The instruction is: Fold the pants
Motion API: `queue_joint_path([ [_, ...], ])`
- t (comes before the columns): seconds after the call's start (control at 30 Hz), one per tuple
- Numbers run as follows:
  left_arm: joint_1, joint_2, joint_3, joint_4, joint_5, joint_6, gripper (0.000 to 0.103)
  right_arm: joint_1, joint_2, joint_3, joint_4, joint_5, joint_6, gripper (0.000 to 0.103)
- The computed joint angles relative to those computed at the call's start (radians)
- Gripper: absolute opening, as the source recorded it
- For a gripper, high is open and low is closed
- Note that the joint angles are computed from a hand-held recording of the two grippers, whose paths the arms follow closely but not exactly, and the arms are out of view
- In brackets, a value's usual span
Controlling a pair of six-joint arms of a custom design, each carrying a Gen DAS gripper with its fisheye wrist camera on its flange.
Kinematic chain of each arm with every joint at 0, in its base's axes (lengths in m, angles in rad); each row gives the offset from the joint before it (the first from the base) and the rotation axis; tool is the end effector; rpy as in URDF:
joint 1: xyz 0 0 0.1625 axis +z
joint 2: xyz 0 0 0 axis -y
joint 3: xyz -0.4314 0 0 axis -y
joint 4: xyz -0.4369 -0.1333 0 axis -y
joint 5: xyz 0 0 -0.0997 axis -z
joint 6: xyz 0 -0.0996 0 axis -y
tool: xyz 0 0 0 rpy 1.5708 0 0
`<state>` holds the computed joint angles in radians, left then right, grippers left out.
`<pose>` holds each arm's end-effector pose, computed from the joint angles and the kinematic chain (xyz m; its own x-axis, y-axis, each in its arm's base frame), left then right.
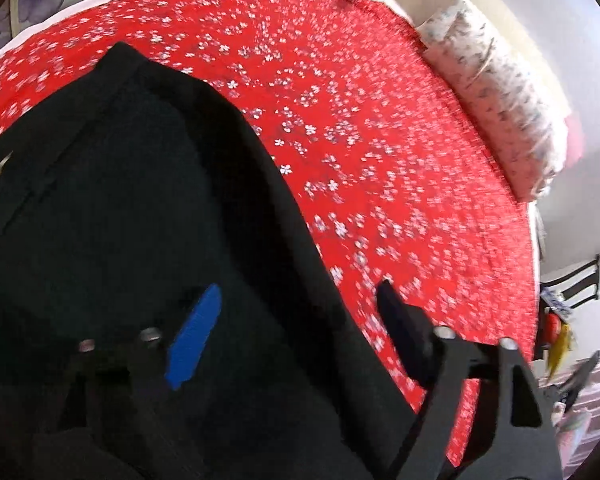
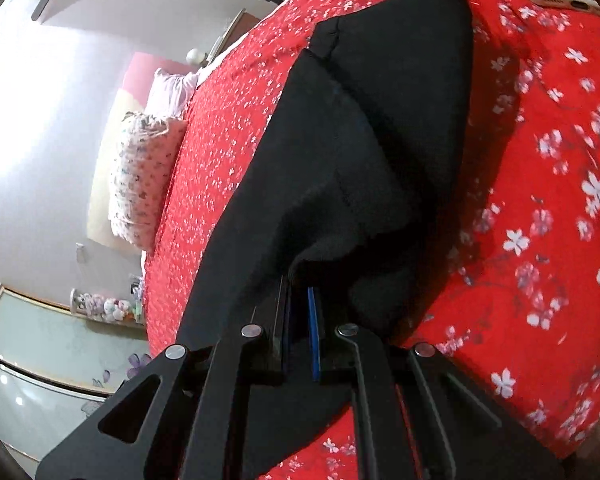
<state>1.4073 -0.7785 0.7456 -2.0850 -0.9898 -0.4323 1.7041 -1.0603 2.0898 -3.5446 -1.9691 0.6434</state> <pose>0.0435 -0.8912 0.4606 -0.8493 -0.4853 -0.2077 -0.2388 0.7041 -0.6687 0.1694 -0.5511 0.1914 -0.8110 0.4998 -0.3041 0.5108 0.3516 -0.7845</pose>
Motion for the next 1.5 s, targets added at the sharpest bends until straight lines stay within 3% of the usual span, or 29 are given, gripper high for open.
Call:
queue_joint_path([
  [0.1, 0.005, 0.061, -0.095, 0.060, 0.039, -0.008, 0.056, 0.004, 0.006, -0.017, 0.018, -0.014, -0.018, 0.008],
  [0.23, 0.019, 0.066, -0.101, 0.045, 0.035, -0.015, 0.031, 0.011, 0.013, -0.035, 0.033, -0.039, -0.043, 0.008],
  [0.27, 0.028, 0.053, -0.083, 0.016, -0.020, 0.023, 0.009, 0.012, 0.013, -0.037, 0.035, -0.043, -0.049, 0.008],
  [0.3, 0.033, 0.041, -0.065, -0.009, -0.057, 0.043, 0.008, 0.013, 0.014, -0.040, 0.035, -0.047, -0.054, 0.008],
  [0.5, 0.016, -0.095, 0.155, -0.204, -0.082, 0.084, 0.007, 0.017, 0.016, -0.050, 0.006, -0.064, -0.097, 0.008],
  [0.8, -0.035, -0.469, 0.619, -0.482, -0.247, 0.214, 0.007, 0.041, 0.035, -0.091, -0.162, -0.089, -0.313, 0.008],
  [0.9, -0.052, -0.653, 0.849, -0.590, -0.273, 0.266, 0.007, 0.034, 0.021, -0.072, -0.183, -0.094, -0.282, 0.008],
  [1.03, -0.034, -0.816, 1.064, -0.635, -0.292, 0.256, 0.007, 0.002, -0.020, -0.006, -0.197, -0.058, -0.197, 0.008],
  [1.23, 0.034, -0.876, 1.200, -0.668, -0.298, 0.201, 0.007, -0.011, -0.049, 0.046, -0.149, -0.072, -0.103, 0.008],
  [1.33, 0.055, -0.864, 1.219, -0.730, -0.312, 0.202, 0.012, -0.015, -0.059, 0.064, -0.138, -0.078, -0.090, 0.008],
  [1.4, 0.043, -0.866, 1.258, -0.845, -0.260, 0.218, 0.033, -0.011, -0.061, 0.065, -0.128, -0.091, -0.101, 0.008],
  [1.43, 0.052, -0.867, 1.266, -0.891, -0.276, 0.193, 0.057, -0.007, -0.061, 0.064, -0.130, -0.098, -0.115, 0.008],
  [1.47, 0.064, -0.870, 1.276, -0.942, -0.298, 0.163, 0.070, -0.004, -0.060, 0.064, -0.135, -0.101, -0.126, 0.008],
  [1.5, 0.067, -0.873, 1.283, -0.975, -0.290, 0.146, 0.076, -0.001, -0.060, 0.065, -0.142, -0.102, -0.135, 0.008],
])
